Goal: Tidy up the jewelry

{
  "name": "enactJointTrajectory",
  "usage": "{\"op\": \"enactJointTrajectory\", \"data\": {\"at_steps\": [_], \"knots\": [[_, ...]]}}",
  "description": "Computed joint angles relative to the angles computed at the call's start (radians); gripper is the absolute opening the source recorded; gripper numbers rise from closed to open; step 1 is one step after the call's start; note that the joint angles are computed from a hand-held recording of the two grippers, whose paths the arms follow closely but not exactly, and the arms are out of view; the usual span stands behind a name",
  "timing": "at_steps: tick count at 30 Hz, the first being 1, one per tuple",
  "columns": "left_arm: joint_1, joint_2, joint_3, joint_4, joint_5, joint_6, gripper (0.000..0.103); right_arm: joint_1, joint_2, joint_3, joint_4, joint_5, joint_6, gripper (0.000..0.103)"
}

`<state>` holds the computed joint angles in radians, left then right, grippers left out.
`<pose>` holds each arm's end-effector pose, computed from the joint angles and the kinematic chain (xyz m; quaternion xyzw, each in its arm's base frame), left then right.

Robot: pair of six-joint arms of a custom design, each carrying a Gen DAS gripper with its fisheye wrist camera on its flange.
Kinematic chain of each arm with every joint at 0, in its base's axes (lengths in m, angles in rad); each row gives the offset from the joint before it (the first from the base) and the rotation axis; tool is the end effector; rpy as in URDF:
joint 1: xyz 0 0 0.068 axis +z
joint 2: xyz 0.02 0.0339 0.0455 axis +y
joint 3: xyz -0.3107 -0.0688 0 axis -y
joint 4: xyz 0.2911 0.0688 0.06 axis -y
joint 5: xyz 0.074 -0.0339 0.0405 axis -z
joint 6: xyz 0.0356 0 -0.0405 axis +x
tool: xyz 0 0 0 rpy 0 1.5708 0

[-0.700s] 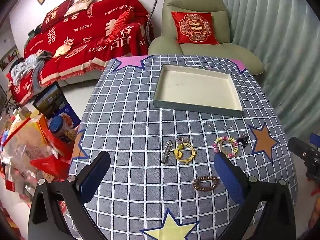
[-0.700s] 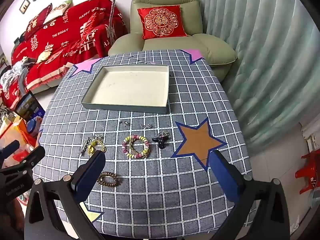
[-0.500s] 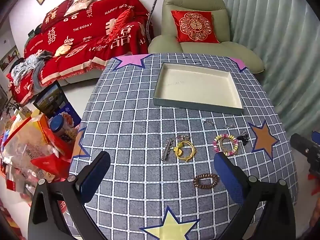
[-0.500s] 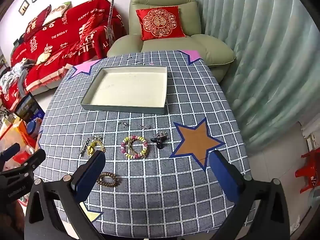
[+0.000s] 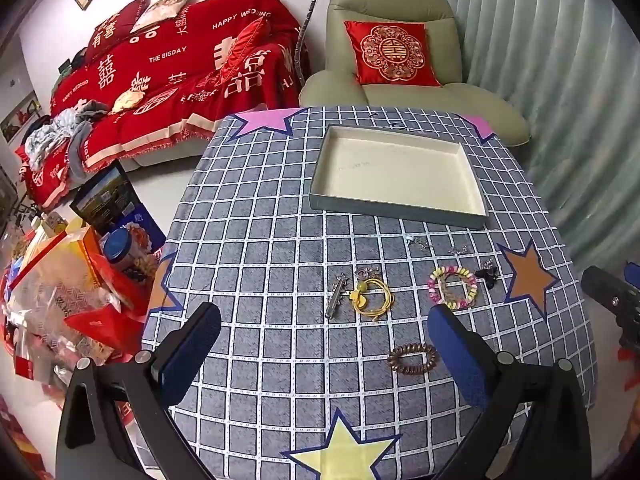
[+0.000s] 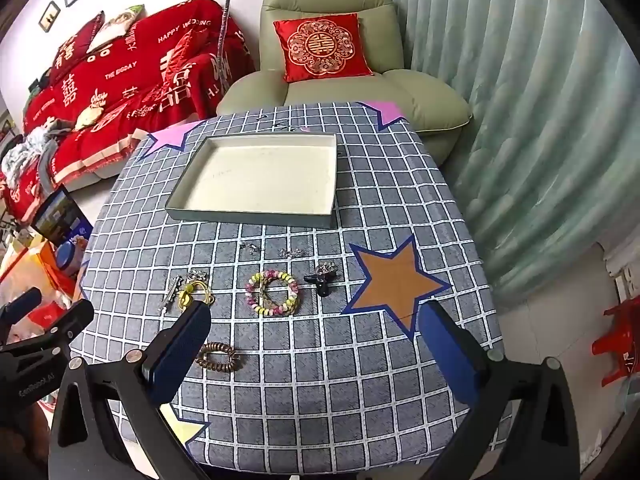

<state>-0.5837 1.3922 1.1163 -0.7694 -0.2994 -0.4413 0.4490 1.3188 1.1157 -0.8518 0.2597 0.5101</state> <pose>0.2690 -0.1651 0.3042 0.0293 0.9552 -0.0004 0.2945 0.2681 0.1190 0.3201 0.0623 0.9573 0.0056 0.2822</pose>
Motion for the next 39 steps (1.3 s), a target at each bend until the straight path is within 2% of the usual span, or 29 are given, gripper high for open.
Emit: {"op": "enactJointTrajectory", "data": {"at_steps": [39], "knots": [[-0.015,-0.043,-0.036,0.024,-0.016,0.011,0.103,0.032,-0.005,-0.012,0.003,0.008,0.027,0.103]]}}
